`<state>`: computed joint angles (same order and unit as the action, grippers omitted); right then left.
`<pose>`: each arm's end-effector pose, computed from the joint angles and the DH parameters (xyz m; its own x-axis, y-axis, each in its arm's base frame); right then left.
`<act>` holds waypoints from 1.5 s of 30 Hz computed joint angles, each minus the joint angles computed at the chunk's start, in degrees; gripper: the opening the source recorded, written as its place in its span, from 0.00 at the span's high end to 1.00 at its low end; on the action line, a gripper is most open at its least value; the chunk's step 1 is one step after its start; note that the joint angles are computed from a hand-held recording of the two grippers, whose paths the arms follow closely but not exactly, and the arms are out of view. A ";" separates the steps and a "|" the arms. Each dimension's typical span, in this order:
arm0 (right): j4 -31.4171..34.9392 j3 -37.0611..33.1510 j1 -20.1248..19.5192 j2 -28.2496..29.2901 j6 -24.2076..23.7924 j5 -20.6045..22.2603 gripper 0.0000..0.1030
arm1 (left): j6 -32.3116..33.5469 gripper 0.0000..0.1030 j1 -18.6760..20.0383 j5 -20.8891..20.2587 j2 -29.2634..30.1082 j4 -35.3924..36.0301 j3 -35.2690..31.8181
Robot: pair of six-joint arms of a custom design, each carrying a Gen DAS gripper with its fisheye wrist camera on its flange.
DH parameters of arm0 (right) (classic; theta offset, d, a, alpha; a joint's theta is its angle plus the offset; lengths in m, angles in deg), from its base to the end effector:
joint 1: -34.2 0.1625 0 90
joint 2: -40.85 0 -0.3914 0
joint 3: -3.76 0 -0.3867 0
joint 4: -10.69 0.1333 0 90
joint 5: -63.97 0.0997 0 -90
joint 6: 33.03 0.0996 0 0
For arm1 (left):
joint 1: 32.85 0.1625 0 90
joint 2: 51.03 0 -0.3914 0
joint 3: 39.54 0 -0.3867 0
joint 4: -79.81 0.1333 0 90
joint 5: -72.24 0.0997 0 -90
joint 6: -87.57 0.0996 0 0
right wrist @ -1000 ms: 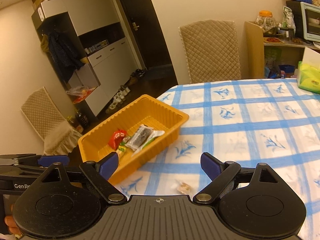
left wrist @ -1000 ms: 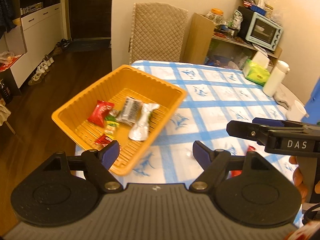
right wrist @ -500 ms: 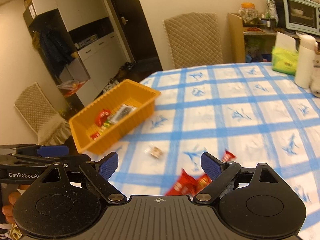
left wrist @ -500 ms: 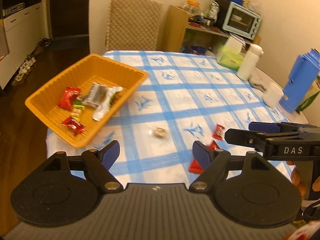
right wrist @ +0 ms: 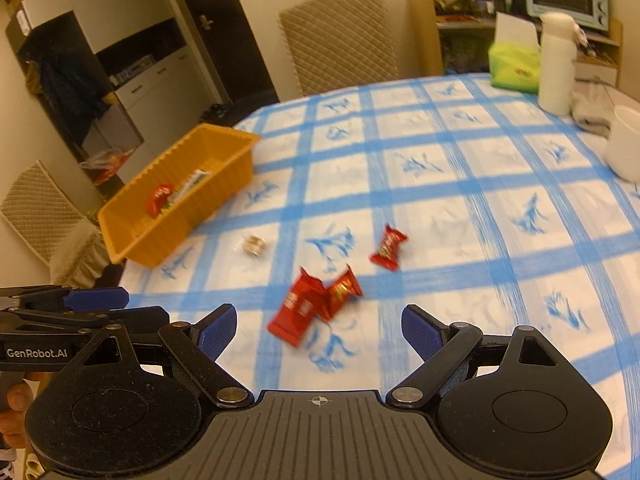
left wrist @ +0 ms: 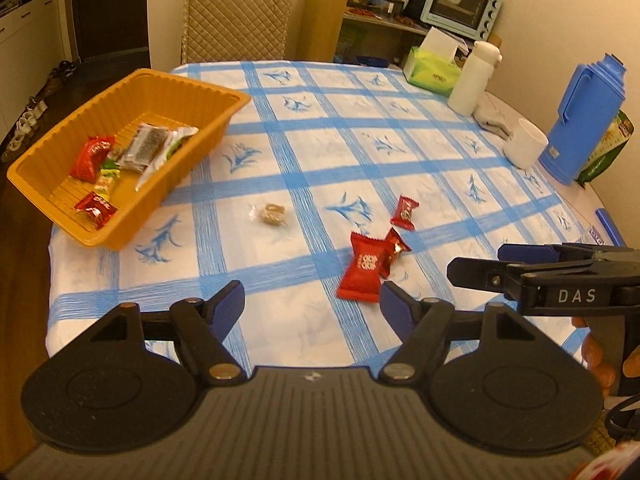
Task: Organize snacks
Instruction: 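Move both open tools back over the red snacks on the table, then grasp the large red packet with white text with the left tool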
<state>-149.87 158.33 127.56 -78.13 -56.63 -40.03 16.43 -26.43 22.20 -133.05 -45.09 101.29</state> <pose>0.1244 -0.2551 0.2578 -0.8758 -0.2528 0.4111 -0.4351 0.7823 -0.4458 -0.2908 -0.2312 0.1091 -0.8038 0.1589 -0.5733 0.4573 0.7814 -0.4246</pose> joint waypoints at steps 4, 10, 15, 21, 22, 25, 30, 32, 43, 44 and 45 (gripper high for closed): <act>0.42 0.43 -1.03 0.20 0.19 -0.25 0.14 | 1.04 0.31 0.53 -0.67 1.15 -1.98 0.31; -1.44 0.58 -1.52 2.29 0.82 -2.13 0.14 | 4.22 0.35 1.65 -1.55 3.26 -6.62 0.94; -2.07 0.48 -2.52 2.81 0.50 -2.79 0.14 | 7.56 0.39 3.48 -2.29 6.02 -10.87 0.72; -2.35 0.11 -3.97 2.97 0.25 -3.19 0.14 | 13.25 0.44 6.11 -3.16 10.35 -17.21 -0.25; -2.49 0.07 -4.23 2.99 0.19 -3.23 0.14 | 14.21 0.44 6.40 -3.29 11.08 -18.41 -0.38; -2.88 -0.15 -5.01 3.16 0.10 -3.32 0.14 | 17.16 0.46 7.50 -3.62 13.34 -21.02 -1.27; -3.38 -0.50 -6.54 3.40 0.10 -3.37 0.14 | 21.14 0.51 9.49 -4.08 16.78 -24.41 -2.74; -3.36 -0.57 -7.23 3.29 0.00 -3.23 0.14 | 22.60 0.53 10.27 -4.21 17.95 -25.55 -3.25; -3.04 -1.06 -9.43 2.89 -0.12 -3.03 0.14 | 27.78 0.62 14.11 -3.82 23.61 -27.32 -6.72; -3.05 -1.13 -9.56 2.94 -0.15 -3.05 0.14 | 27.94 0.62 14.36 -3.78 23.86 -27.26 -6.96; -3.07 -1.20 -9.68 3.01 -0.18 -3.05 0.14 | 28.12 0.62 14.64 -3.75 24.17 -27.23 -7.23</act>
